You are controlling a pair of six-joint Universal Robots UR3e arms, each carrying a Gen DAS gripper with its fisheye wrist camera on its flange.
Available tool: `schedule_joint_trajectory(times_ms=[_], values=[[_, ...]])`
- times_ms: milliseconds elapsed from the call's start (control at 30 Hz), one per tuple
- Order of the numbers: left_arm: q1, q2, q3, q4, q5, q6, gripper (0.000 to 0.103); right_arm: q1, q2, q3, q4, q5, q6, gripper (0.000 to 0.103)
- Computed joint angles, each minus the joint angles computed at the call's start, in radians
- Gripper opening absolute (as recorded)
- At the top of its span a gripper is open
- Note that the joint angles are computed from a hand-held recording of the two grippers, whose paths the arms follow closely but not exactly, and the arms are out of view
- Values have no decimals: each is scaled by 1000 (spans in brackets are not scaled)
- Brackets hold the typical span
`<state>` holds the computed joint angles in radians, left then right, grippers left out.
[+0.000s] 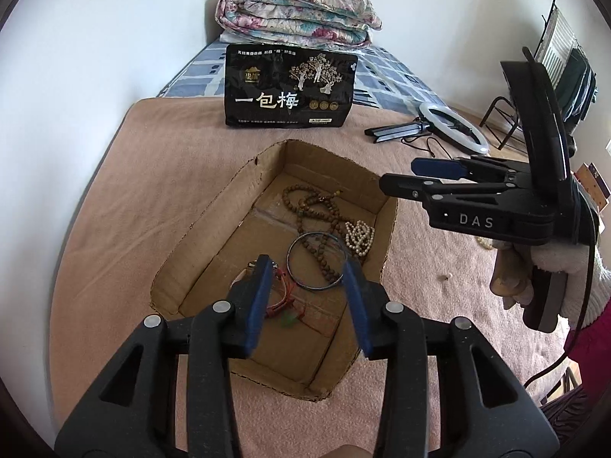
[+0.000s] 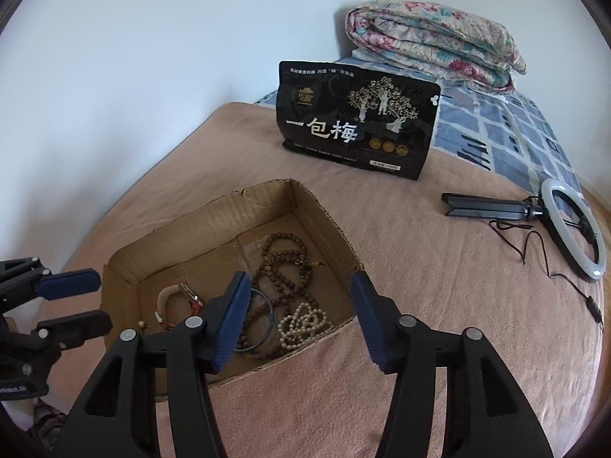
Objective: Organize jewelry
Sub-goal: 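Open the right gripper to drop the pearls while the left gripper releases the pendant into the box, then move the right gripper to the yellow bead bracelet while the left gripper approaches the white pearl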
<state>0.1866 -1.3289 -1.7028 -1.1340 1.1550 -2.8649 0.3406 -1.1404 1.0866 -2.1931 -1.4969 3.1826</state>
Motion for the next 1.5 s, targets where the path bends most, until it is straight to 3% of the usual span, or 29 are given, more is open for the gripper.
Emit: schedule_joint_trajectory(times_ms=[133, 633, 1500], values=[[-3, -2, 3, -1, 4, 4, 39, 2, -4, -3, 13, -28, 4, 65], [-78, -12, 6, 50, 41, -36, 39, -65, -166, 180, -22, -4, -24, 70], [-464, -205, 104, 173, 143, -158, 39, -489, -621, 662, 10, 145, -157, 70]])
